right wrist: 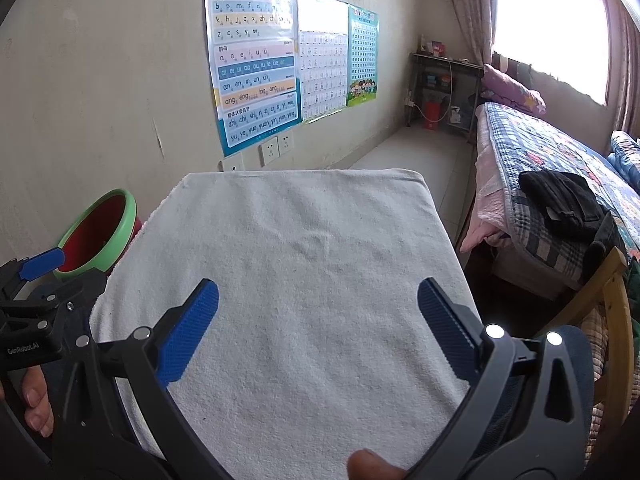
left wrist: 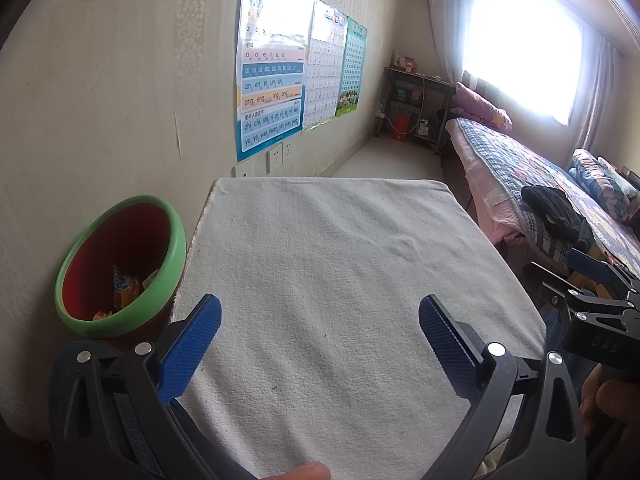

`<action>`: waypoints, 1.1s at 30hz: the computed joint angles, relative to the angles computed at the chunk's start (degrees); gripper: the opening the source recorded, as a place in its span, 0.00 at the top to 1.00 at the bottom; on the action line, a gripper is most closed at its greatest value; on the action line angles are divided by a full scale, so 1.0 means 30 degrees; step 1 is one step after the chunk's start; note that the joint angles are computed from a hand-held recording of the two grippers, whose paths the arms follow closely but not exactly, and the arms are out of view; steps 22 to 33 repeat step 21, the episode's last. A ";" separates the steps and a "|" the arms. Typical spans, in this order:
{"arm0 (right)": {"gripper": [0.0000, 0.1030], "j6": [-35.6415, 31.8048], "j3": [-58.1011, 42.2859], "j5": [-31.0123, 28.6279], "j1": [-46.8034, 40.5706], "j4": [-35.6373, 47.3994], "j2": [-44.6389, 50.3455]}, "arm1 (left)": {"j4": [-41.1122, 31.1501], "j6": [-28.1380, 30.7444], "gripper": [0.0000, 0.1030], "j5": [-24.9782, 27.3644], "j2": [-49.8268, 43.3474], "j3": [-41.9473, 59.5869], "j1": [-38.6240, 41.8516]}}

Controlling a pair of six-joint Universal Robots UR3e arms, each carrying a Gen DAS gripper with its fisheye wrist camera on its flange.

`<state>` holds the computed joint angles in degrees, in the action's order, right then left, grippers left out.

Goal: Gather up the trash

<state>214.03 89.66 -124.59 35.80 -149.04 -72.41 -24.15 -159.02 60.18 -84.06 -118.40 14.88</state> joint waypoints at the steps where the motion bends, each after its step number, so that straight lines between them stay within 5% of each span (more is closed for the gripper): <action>1: 0.05 0.0014 -0.0039 -0.0021 0.0020 0.0046 0.0022 | -0.0007 -0.0013 0.08 0.0015 -0.0007 0.0007 -0.0012; 33: 0.05 0.0298 -0.0425 -0.0008 0.0067 0.0604 0.0245 | 0.0011 0.0095 0.08 0.0058 -0.0174 -0.0060 -0.0113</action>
